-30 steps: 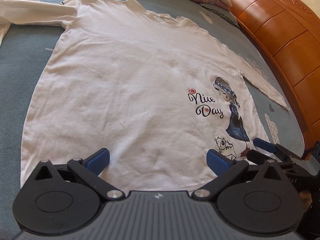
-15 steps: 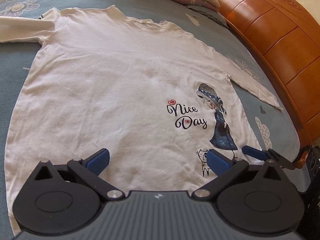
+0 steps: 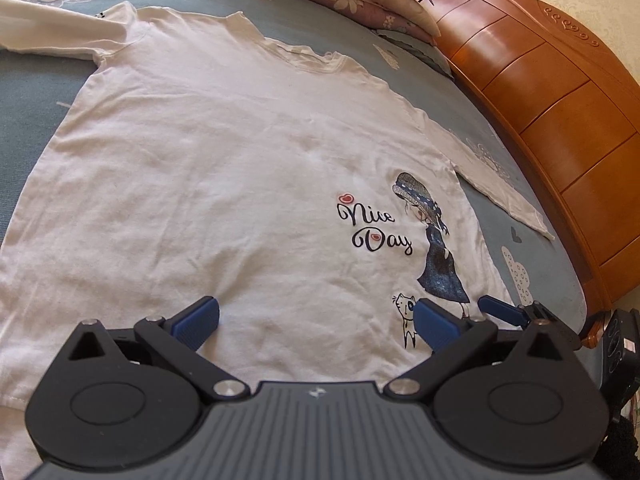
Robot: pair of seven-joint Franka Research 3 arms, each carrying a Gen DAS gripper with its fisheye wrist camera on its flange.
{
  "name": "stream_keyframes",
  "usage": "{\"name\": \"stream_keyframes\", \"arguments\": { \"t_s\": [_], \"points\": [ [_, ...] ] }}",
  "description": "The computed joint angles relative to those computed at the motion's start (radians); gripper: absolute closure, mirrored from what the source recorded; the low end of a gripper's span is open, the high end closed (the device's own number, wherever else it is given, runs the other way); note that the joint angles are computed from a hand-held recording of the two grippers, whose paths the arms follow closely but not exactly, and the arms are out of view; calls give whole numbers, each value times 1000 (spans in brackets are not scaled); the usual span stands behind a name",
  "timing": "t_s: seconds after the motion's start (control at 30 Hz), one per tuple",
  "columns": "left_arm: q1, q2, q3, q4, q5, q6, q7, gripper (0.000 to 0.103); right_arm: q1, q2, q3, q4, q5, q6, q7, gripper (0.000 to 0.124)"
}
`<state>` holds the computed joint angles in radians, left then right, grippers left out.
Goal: Fold clothes
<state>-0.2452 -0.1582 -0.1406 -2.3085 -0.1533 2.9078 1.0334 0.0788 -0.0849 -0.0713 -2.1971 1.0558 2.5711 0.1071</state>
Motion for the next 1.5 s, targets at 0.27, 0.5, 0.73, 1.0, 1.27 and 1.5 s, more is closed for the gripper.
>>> {"name": "stream_keyframes", "arguments": {
  "t_s": [0.27,0.5,0.73,1.0,1.27,1.5],
  "points": [
    [99,-27,-58,49,310,-118,-182,6,2,-3,-7,-14,76,3,-91,21],
    [243,-206,-48,-59,517,-130,-393,17,1,-4,5,-18,87,23,-87,21],
    [387,-400,-1,-236,578,-103,-537,17,13,-4,31,-7,-147,80,183,21],
    [486,-407,74,-332,536,56,-581,15,27,-5,5,95,-150,-149,328,21],
    [405,-212,226,-294,325,238,-506,24,42,66,45,178,-103,-252,445,21],
    [353,-113,271,-245,237,282,-376,36,56,79,70,162,-125,-188,417,21]
  ]
}}
